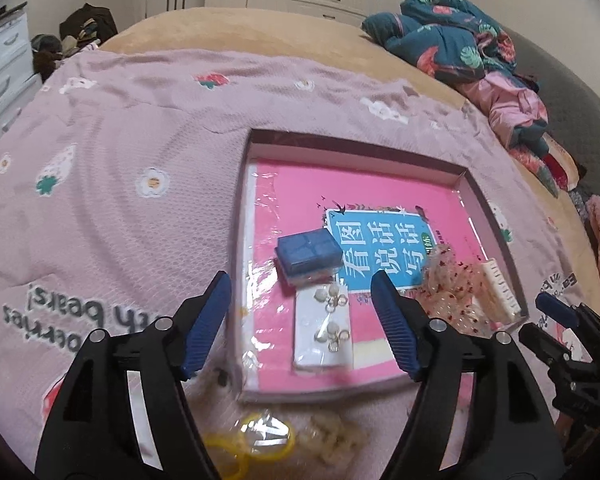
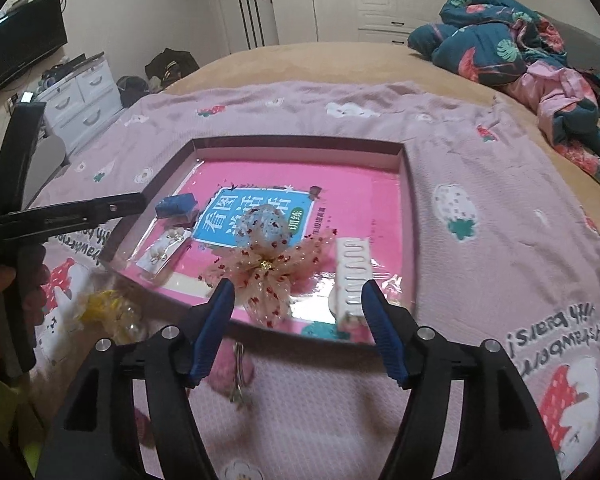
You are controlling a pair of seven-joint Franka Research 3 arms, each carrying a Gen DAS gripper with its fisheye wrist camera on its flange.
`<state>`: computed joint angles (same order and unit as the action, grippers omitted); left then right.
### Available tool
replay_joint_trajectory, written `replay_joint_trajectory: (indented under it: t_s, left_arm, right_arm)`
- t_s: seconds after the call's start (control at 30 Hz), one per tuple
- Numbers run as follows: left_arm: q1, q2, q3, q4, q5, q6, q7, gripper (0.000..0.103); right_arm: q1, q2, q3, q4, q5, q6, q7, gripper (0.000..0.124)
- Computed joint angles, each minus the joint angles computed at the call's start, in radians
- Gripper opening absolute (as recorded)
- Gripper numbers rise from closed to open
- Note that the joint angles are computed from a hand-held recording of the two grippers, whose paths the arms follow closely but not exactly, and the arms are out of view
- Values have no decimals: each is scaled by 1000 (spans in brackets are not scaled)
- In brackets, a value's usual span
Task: Organize jewelry
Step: 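Withdraw both tools from the tray back over the bed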
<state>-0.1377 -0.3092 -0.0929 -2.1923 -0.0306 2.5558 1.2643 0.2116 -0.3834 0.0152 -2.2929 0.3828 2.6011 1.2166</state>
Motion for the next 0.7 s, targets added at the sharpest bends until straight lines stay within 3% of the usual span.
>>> replay_joint_trajectory:
  t_s: [0.47,0.7]
  left_arm:
    - [-10,-207,-10,-109,70,1,-79,86]
    - [-32,-288,-10,-160,94,-2,-98,90]
  right_arm:
    - [-2,-145,-7,-75,4,-11,-9,75]
    - [-4,-218,-5,-117,-3,-12,-10,87]
